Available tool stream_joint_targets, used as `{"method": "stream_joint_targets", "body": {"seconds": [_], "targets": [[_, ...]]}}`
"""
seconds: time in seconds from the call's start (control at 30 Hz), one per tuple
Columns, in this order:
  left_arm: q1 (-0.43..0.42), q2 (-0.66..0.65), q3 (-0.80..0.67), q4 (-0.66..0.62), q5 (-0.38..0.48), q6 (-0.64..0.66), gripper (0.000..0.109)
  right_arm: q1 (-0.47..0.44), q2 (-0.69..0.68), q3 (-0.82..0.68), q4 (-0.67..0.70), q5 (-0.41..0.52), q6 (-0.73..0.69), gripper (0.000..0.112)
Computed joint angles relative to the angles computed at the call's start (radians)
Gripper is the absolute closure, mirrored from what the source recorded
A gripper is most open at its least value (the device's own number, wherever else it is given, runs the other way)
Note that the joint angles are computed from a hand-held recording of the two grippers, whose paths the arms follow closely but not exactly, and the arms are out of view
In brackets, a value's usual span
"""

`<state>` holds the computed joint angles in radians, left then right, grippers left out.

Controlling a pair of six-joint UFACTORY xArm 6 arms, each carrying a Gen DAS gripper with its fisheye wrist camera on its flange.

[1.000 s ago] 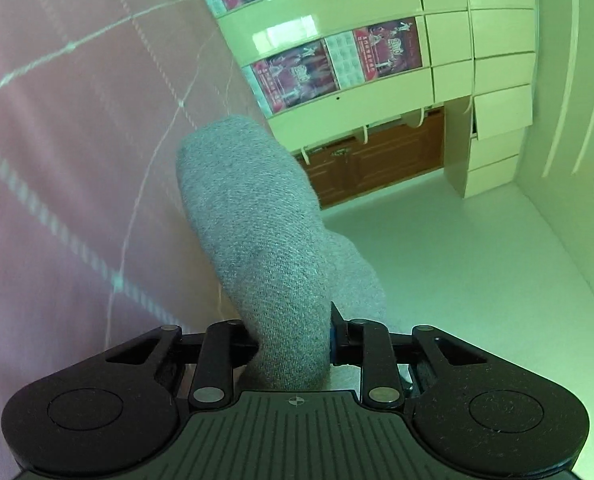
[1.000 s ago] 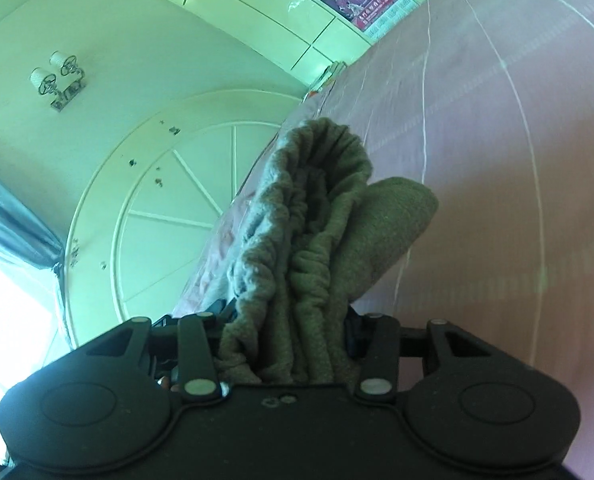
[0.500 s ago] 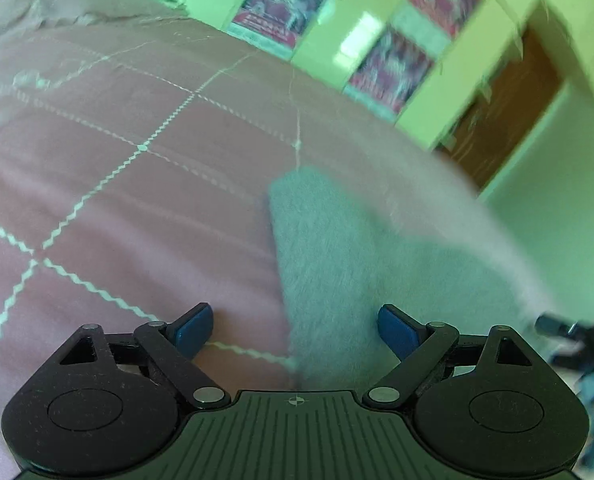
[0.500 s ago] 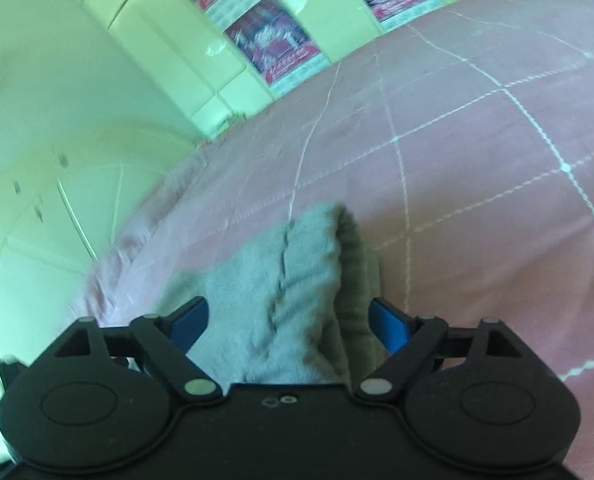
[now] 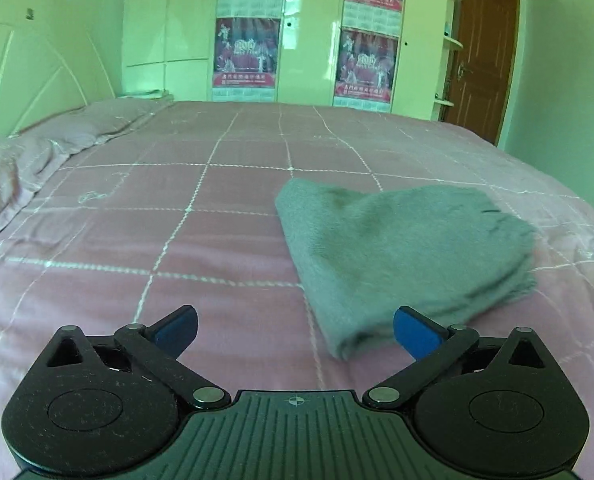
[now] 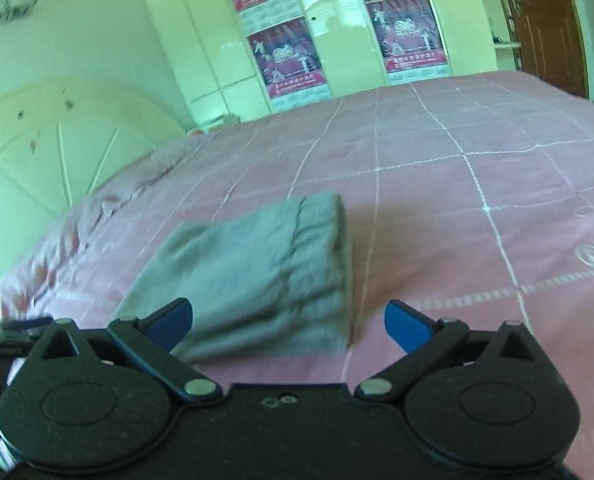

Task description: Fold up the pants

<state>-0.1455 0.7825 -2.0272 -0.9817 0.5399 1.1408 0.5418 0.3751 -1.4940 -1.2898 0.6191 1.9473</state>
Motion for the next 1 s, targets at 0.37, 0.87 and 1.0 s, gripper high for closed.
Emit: {"method": "stream_joint_targets", "body": {"seconds": [0.37, 0.87, 1.0], "targets": [[0.005, -0.524, 0.669, -0.298, -0.045, 0.295, 0.006, 0.29, 0.044, -0.143, 0.148, 0.391, -0.124, 0.015], [0.083, -0.859, 1.038, -0.525, 0.007, 0.535, 0.006, 0.455, 0.11, -0.263, 0.158, 0.586, -0.188, 0.015], [0.078, -0.871, 1.049, -0.544, 0.011, 0.561, 0.006, 0.47, 0.122, -0.272, 0.168, 0.605, -0.193, 0.015]]}}
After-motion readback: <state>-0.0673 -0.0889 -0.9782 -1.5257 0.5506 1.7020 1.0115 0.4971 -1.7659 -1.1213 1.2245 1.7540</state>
